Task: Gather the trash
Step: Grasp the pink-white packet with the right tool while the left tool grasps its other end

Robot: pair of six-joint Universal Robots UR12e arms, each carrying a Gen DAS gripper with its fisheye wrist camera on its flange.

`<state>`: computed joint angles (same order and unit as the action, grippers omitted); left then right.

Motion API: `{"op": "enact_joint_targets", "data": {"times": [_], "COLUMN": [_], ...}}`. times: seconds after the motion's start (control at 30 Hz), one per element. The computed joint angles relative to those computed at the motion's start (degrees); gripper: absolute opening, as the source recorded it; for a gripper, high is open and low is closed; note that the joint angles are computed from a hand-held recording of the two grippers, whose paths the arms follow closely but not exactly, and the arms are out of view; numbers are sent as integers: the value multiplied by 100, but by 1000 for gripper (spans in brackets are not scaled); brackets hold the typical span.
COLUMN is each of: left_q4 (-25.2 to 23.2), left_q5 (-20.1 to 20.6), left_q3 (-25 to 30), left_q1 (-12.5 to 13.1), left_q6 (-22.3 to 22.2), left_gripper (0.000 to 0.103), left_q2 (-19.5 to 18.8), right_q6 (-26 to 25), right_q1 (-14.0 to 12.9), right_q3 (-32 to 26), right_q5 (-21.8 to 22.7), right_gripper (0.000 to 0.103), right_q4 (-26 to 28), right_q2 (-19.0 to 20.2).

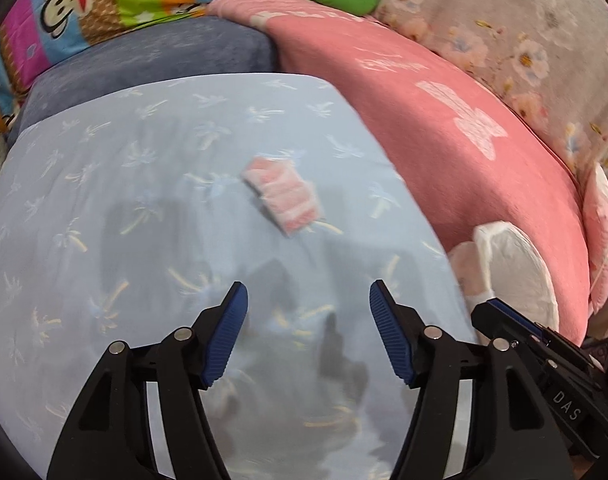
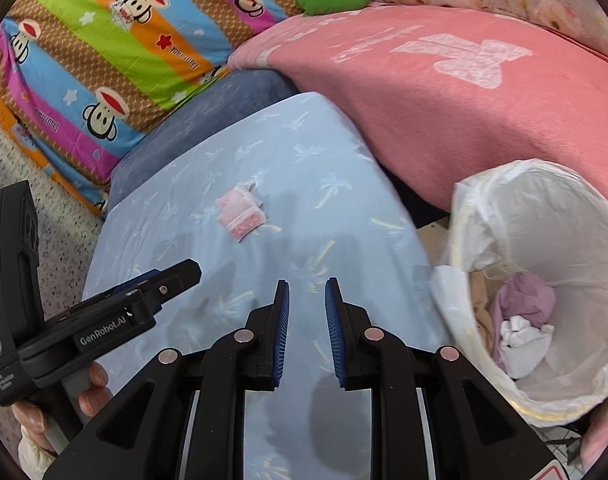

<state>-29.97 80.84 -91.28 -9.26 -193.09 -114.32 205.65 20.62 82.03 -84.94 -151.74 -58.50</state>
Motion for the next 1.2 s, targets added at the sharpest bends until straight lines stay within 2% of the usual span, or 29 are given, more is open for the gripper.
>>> {"op": "enact_joint_targets", "data": {"times": [0.2,0.4,0.67,0.8,0.9,0.93,1.0,1.03,1.07,1.13,1.2], "left_q4": [-42,-101,-384,-594,-844,-791,-855,-864,-858,-999,-929], "left_q5": [67,-95,-692,-1026,-1125,-1037,-1141,-1160,-1208,-1445,-1367], "left_q3": [77,324,931,1257,1449,1458,1502,1514,1515,1532,1475], "left_q1": [219,379,494,516,492,467,467,474,477,500,483], "left_q6": [-203,-363,-504,-530,-448,-401,-256,-246,-230,-165,-118], "left_gripper": [63,63,62,62,61,59,50,46,34,22,17], "left_q2": [-103,-310,-776,-1024,-1165,-1176,-1200,-1210,-1213,-1232,-1202], "right_q6": [0,-28,-55,-37,-56,-76,-120,-152,-191,-183,-220], "right_q1": [57,98,100,88,95,99,114,129,129,124,138], "right_q3": [-574,-1277,-2067,-2374,-2501,-2527,-2517,-2531,-2549,-2524,-2462], "right_q5": [225,387,464,523,546,558,480,428,447,478,433], "right_gripper": [20,25,36,37,37,36,35,32,24,22,17], "right_q4": [185,448,729,875,991,1034,1011,1031,1065,1064,1047], "right_q2": [447,940,1491,1699,1793,1814,1817,1822,1829,1818,1782]}}
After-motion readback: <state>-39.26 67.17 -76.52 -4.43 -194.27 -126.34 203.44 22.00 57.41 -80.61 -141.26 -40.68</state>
